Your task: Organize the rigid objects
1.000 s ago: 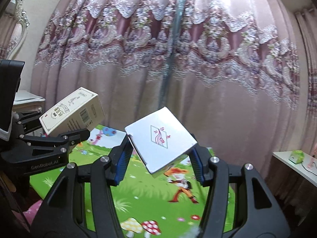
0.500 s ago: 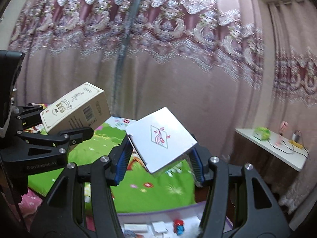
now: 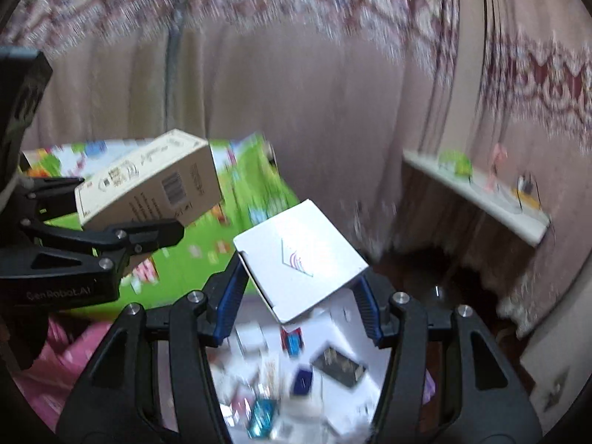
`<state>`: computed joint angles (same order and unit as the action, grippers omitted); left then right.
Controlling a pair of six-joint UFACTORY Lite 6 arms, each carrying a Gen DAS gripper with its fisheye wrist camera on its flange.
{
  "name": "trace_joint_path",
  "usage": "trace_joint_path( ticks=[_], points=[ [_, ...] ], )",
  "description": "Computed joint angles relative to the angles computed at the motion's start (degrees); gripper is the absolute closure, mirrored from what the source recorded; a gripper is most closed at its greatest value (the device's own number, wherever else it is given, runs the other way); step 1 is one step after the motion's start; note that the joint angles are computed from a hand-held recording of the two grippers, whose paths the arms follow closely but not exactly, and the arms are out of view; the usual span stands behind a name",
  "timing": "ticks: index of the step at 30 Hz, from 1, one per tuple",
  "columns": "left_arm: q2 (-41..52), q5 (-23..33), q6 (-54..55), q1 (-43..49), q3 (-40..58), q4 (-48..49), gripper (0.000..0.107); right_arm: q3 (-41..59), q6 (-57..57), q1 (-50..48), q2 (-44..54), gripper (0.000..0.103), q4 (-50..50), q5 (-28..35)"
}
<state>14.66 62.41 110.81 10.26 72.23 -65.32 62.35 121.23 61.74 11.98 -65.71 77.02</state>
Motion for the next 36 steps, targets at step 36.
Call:
trace_joint_path(
  ticks=[36],
  points=[
    [-2.1, -17.4, 1.2, -7.9, -8.3, 6.5, 0.021, -16.3, 11.4, -7.3, -1.9, 0.023, 9.7, -24.0]
  ],
)
